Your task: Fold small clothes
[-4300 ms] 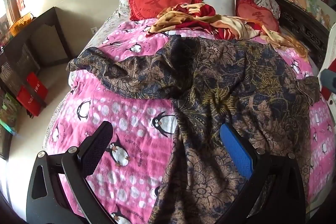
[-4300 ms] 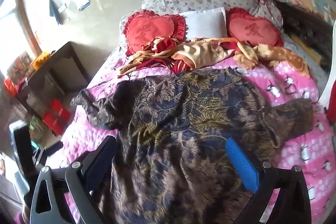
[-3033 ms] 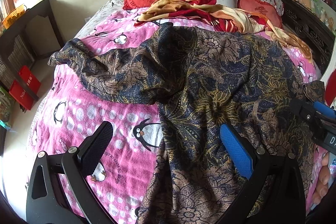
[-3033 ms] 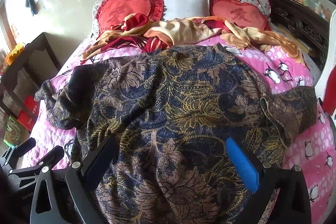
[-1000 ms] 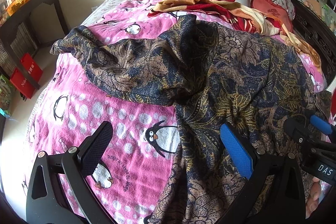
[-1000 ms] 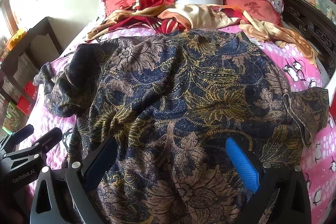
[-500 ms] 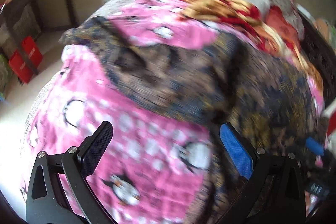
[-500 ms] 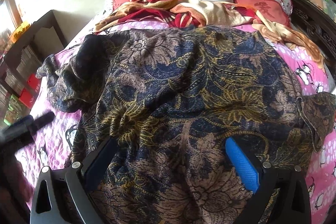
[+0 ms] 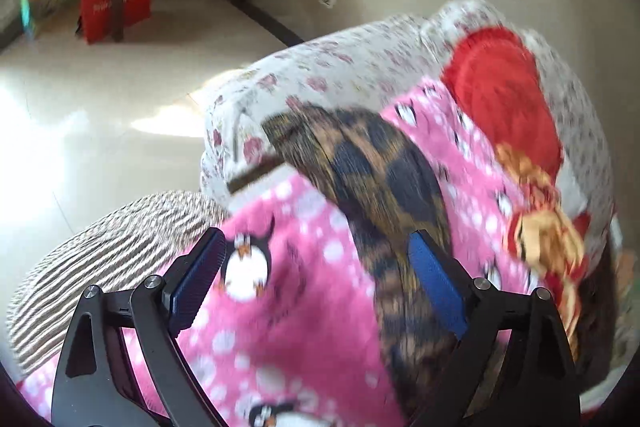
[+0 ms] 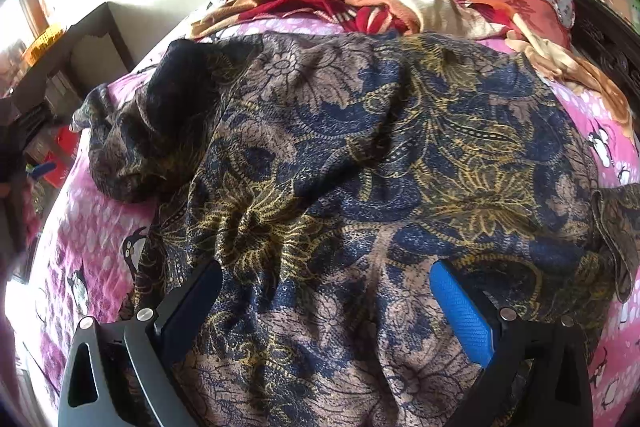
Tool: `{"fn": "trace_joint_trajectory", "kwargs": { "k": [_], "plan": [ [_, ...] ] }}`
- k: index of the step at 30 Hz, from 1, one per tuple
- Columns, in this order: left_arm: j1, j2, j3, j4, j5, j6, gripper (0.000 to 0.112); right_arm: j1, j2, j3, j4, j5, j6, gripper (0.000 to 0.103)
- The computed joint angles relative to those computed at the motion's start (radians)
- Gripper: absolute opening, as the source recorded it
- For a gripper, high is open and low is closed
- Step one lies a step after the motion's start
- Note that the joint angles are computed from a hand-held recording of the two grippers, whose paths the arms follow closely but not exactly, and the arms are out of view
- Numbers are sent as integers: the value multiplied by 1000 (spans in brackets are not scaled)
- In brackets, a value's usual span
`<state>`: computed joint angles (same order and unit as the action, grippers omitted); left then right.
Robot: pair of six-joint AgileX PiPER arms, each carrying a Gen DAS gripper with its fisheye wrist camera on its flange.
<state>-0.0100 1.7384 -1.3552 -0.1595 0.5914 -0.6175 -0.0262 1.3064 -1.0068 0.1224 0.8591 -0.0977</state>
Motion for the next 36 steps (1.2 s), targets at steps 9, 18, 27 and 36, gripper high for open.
{"fn": "trace_joint_trajectory", "kwargs": {
  "k": [9,18,27,36],
  "plan": [
    [82,158,-113,-168,-68,22,68,54,32,-2,-46,-7,20,103],
    [22,27,-185,-37,69,185,9,13,30,-2,-12,-8,4,103],
    [-255,-168,-270,2,215,218,9,-117,-72,-2,79,39,-88,103],
    [-834,74,-573,187,278,47,9,-482,-112,-51,231,128,-329,103]
  ]
}}
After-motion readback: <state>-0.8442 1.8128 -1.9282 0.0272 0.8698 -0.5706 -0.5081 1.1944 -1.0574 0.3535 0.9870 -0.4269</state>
